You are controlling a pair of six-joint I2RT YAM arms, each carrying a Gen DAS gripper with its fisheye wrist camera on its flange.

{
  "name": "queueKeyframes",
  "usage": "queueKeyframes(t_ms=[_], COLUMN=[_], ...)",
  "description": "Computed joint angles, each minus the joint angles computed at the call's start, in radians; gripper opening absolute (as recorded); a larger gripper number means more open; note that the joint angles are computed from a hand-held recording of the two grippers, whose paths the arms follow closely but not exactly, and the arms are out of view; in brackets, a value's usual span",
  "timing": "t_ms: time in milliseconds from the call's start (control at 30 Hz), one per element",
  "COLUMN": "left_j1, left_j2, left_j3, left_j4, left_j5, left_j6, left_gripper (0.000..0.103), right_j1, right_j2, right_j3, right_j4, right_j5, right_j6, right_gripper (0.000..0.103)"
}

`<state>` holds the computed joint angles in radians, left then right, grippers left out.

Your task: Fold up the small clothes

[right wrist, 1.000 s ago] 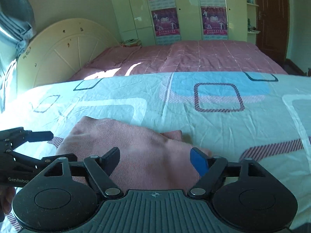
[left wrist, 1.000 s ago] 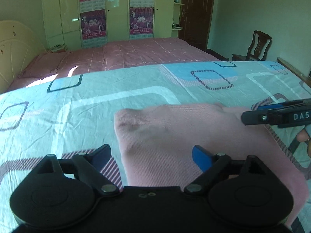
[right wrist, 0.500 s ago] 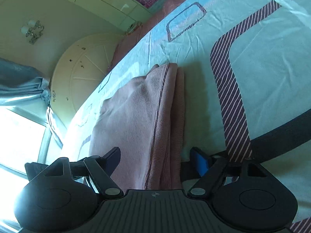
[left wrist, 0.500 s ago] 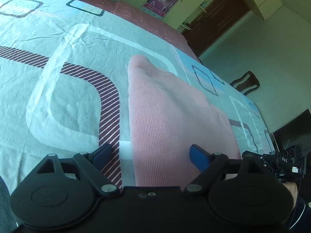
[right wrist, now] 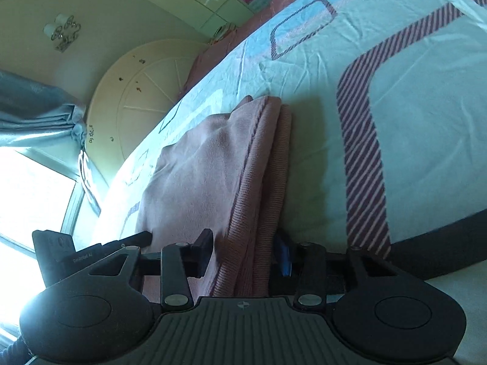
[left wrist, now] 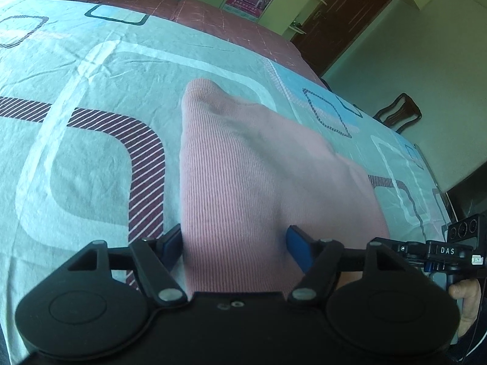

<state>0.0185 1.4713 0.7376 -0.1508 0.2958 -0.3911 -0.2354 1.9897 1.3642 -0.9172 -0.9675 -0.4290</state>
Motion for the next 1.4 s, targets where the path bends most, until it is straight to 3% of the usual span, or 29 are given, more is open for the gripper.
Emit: queueKeyframes(t_ms=[67, 100, 133, 200, 467, 600, 767, 967, 1233, 1400], left_j1=[-0.027, -0.034, -0.041, -0.06, -0.027, 0.095, 0.336, 0.642, 0.899, 0.97], left_j2=[0.015, 0.018, 0.015, -0.009, -0.211, -0.302, -0.371, -0.345, -0.217, -0.081], left_j3=[0.035, 0.048, 0.055, 0.061, 0.029, 0.042, 0.066, 0.1, 0.145, 0.162], left_j4=[-0.028, -0.038, -0.044, -0.063, -0.156, -0.25, -0.39, -0.535, -0.642, -0.653], left_j5=[-0.045, -0.053, -0.062, -0.097, -0.068, 0.018, 0.159, 0.314, 0.408, 0.424], left_j6=[0.012, 0.027, 0.041, 0.083, 0.228, 0.323, 0.512, 0.755, 0.992, 1.047], left_gripper=[0.059, 0.05, 0.041, 0.036, 0.032, 0.032, 0.032, 0.032, 0.032, 0.033], right_j1=[0.064, 0.1, 0.132, 0.179, 0.263, 0.402, 0.622, 0.851, 1.018, 1.054], right_j2=[-0.072, -0.111, -0.152, -0.255, -0.52, -0.614, -0.62, -0.556, -0.422, -0.339], right_j3=[-0.057, -0.085, -0.112, -0.189, -0.307, -0.335, -0.342, -0.326, -0.256, -0.236], right_j4=[0.112, 0.153, 0.189, 0.271, 0.321, 0.358, 0.45, 0.541, 0.594, 0.609], right_j5=[0.072, 0.121, 0.171, 0.257, 0.355, 0.441, 0.557, 0.671, 0.736, 0.758], right_j6=[0.068, 0.067, 0.061, 0.056, 0.139, 0.245, 0.419, 0.571, 0.671, 0.722], right_gripper=[0.043, 0.026, 0.023, 0.019, 0.018, 0.018, 0.018, 0.018, 0.018, 0.018])
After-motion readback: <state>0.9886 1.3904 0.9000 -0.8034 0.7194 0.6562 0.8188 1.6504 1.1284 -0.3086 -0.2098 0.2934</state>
